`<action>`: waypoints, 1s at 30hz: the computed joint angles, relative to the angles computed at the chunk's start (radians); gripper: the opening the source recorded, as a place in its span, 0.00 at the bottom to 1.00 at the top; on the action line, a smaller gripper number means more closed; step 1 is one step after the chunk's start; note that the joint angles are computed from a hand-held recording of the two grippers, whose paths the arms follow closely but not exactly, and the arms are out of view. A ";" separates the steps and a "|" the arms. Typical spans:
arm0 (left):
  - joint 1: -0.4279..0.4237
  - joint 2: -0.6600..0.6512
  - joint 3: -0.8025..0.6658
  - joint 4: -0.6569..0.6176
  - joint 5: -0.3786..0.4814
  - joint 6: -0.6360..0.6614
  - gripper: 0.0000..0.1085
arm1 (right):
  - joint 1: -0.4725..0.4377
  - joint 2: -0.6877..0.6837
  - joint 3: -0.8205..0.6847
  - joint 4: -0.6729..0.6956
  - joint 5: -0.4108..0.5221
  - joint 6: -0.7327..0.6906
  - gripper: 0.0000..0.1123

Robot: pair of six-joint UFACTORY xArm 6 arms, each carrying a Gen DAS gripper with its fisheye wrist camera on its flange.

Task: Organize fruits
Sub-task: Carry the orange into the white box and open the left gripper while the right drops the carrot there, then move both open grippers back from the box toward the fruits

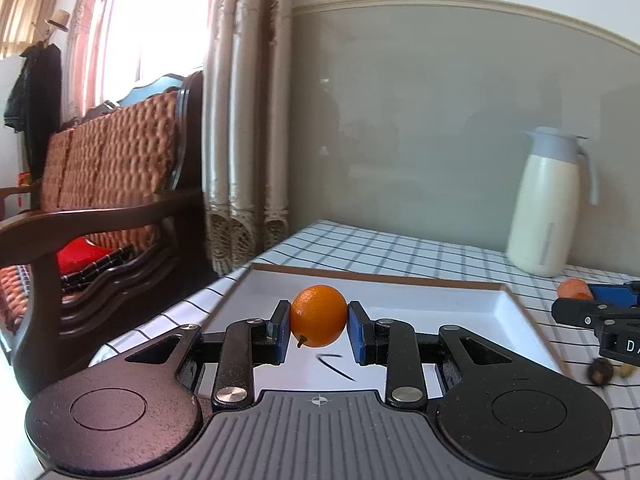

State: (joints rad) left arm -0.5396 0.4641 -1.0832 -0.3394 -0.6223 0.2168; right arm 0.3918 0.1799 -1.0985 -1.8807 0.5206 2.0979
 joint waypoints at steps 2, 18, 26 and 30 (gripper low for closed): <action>0.007 0.025 -0.044 -0.037 0.023 0.027 0.28 | -0.017 0.034 -0.042 0.008 -0.026 -0.012 0.25; 0.014 0.126 -0.202 -0.289 0.105 0.236 0.28 | -0.089 0.198 -0.231 0.067 -0.151 -0.105 0.25; -0.004 0.143 -0.164 -0.273 -0.084 0.200 0.90 | -0.038 0.120 -0.124 -0.064 0.061 0.054 0.86; -0.006 0.130 -0.142 -0.253 -0.087 0.181 0.90 | -0.032 0.095 -0.088 -0.052 0.081 0.051 0.86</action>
